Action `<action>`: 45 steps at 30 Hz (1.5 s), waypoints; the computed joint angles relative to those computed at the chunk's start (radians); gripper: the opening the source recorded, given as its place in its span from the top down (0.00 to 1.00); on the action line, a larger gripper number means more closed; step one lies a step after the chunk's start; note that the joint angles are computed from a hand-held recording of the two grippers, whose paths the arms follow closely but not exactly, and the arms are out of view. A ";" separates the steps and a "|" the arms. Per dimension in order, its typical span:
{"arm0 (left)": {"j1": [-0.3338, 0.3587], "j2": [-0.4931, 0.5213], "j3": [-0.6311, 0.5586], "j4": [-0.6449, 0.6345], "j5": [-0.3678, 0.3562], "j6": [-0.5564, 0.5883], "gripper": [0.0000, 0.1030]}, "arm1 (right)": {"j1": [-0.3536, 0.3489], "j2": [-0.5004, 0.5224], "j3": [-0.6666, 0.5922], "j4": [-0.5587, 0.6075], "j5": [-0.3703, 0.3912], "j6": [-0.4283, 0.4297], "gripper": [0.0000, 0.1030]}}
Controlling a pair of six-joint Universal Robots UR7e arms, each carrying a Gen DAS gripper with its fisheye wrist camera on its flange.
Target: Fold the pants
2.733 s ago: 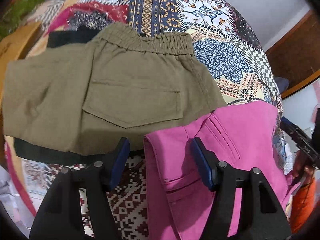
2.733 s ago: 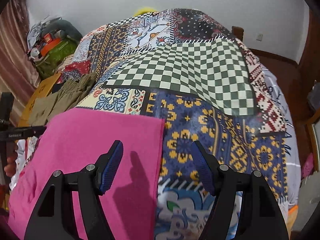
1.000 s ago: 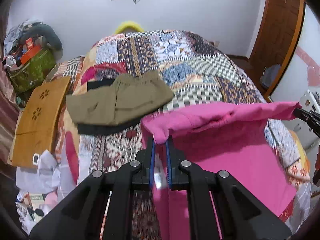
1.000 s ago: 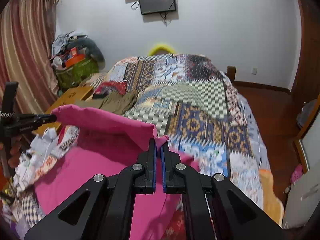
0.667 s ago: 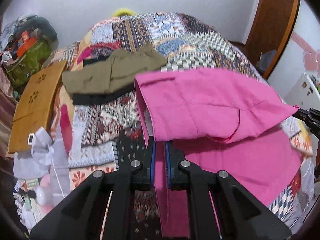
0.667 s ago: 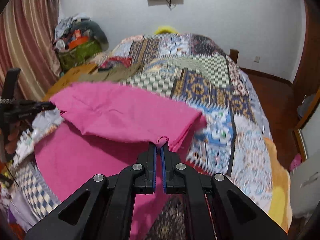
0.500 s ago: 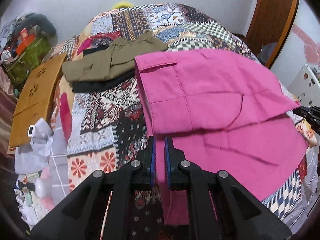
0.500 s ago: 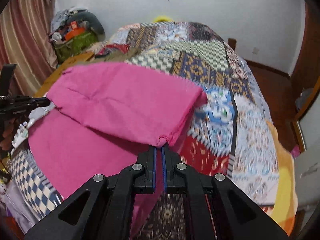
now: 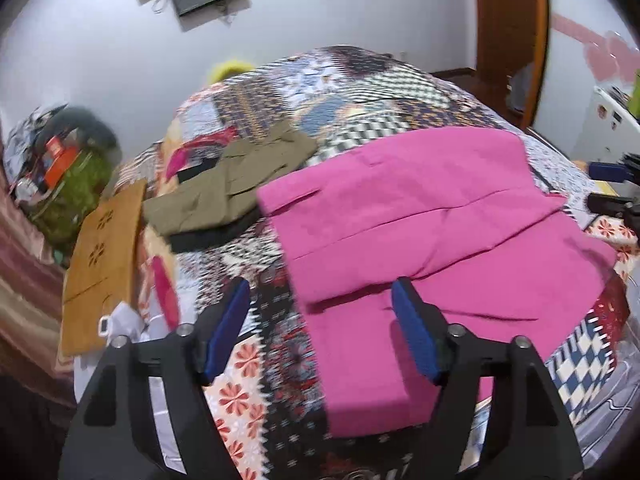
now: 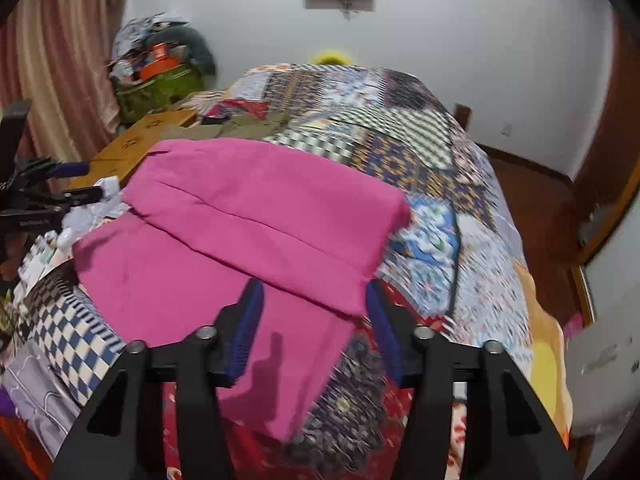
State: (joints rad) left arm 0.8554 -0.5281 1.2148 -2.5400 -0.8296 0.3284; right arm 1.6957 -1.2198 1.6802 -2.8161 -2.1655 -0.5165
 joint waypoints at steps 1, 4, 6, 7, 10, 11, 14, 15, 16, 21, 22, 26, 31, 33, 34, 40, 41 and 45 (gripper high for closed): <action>-0.001 0.009 -0.014 0.021 -0.012 0.003 0.25 | 0.002 0.011 -0.012 0.012 0.009 -0.006 0.47; -0.004 0.044 -0.062 0.089 -0.033 0.012 0.25 | 0.004 0.055 -0.065 0.094 0.050 -0.015 0.46; -0.005 0.073 -0.097 0.138 -0.028 0.034 0.24 | 0.001 0.080 -0.091 0.138 0.068 -0.028 0.46; -0.005 0.095 -0.123 0.172 -0.010 0.045 0.24 | 0.000 0.097 -0.109 0.162 0.072 -0.037 0.46; 0.002 0.135 -0.178 0.254 0.003 0.052 0.24 | -0.006 0.134 -0.151 0.228 0.067 -0.047 0.46; 0.006 0.146 -0.191 0.257 0.002 0.061 0.24 | -0.010 0.140 -0.160 0.247 0.071 -0.048 0.46; 0.014 0.169 -0.249 0.291 -0.025 0.055 0.24 | -0.016 0.158 -0.185 0.291 0.080 -0.044 0.46; 0.017 0.179 -0.276 0.311 -0.034 0.039 0.24 | -0.018 0.167 -0.197 0.306 0.079 -0.044 0.46; 0.018 0.184 -0.291 0.324 -0.040 0.025 0.24 | -0.019 0.173 -0.204 0.313 0.078 -0.047 0.46; 0.030 0.209 -0.380 0.392 -0.092 -0.028 0.25 | -0.028 0.207 -0.259 0.357 0.098 -0.050 0.46; 0.031 0.211 -0.386 0.396 -0.100 -0.032 0.25 | -0.028 0.211 -0.266 0.359 0.098 -0.045 0.50; 0.028 0.198 -0.358 0.374 -0.121 -0.010 0.28 | -0.030 0.230 -0.296 0.354 0.096 -0.027 0.82; 0.017 0.201 -0.310 0.323 -0.049 0.050 0.49 | -0.029 0.219 -0.295 0.304 0.139 -0.011 0.92; 0.015 0.197 -0.303 0.301 -0.048 0.050 0.64 | -0.025 0.212 -0.289 0.284 0.146 -0.015 0.93; 0.012 0.195 -0.298 0.288 -0.040 0.048 0.77 | -0.021 0.206 -0.283 0.275 0.149 -0.019 0.93; -0.006 0.137 -0.229 0.189 -0.078 0.059 0.84 | -0.002 0.168 -0.244 0.230 0.160 -0.040 0.94; -0.008 0.123 -0.215 0.184 -0.092 0.058 0.85 | 0.002 0.159 -0.235 0.221 0.162 -0.037 0.94; -0.020 0.083 -0.166 0.164 -0.115 0.045 0.87 | 0.013 0.131 -0.216 0.211 0.182 -0.014 0.94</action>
